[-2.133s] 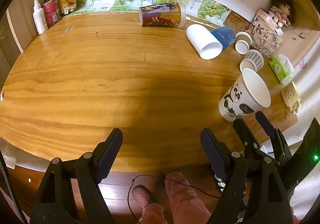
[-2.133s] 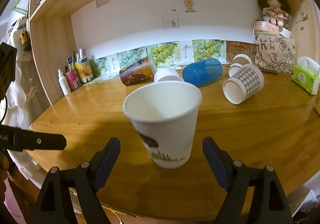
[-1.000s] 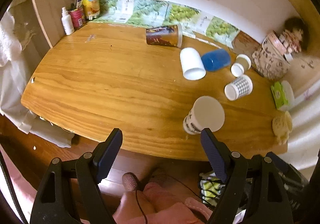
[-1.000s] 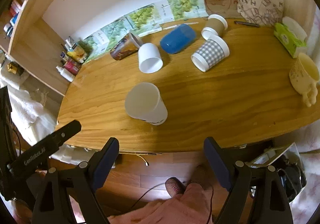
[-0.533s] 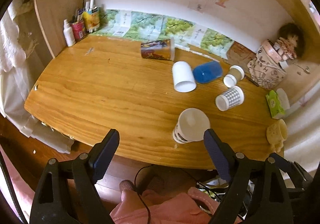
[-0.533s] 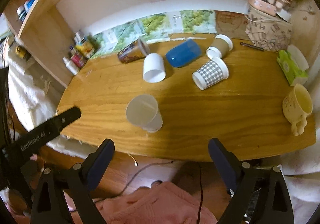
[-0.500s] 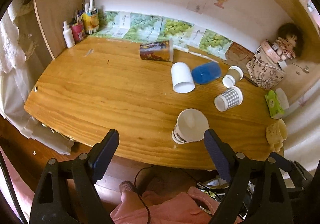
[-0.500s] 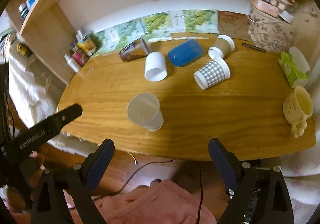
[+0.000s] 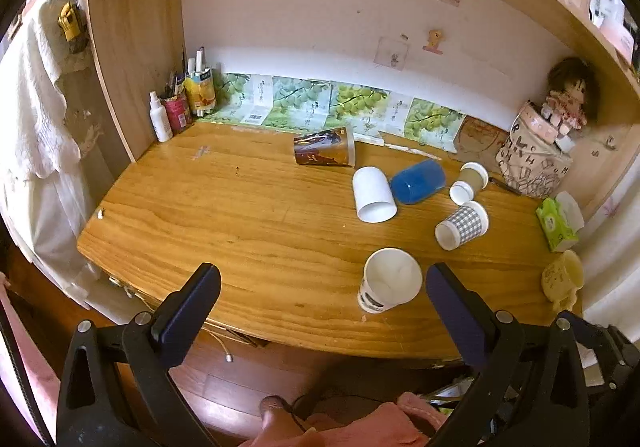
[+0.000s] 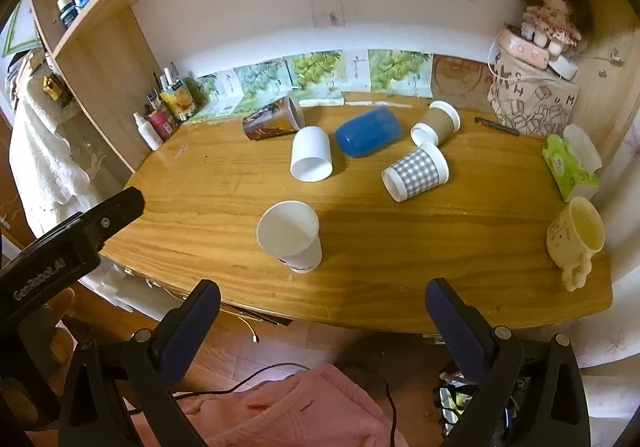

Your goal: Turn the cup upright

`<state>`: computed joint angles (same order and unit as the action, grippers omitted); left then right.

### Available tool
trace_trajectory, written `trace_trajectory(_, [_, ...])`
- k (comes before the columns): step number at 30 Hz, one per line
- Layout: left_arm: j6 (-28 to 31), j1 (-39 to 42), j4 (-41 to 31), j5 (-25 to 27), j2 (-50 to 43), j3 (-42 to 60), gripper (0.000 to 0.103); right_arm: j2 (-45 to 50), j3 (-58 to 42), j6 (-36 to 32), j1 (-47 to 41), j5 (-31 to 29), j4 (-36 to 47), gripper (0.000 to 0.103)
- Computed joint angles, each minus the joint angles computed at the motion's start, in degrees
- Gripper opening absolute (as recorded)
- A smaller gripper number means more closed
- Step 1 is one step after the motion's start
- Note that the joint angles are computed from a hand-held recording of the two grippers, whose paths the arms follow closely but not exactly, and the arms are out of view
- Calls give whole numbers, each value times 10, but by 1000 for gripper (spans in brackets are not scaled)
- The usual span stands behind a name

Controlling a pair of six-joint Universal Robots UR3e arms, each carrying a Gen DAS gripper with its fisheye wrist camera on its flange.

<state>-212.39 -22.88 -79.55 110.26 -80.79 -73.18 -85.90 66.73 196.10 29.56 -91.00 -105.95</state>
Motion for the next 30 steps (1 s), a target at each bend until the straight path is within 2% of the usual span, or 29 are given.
trace_trajectory(13, [10,-55,-28,44,-27,37,103,-30,31,45,1,-12,-5,103])
trace_trajectory(30, [60,-28,3,10,-24,22,103,-11,14,65,-3,-19,-2,102])
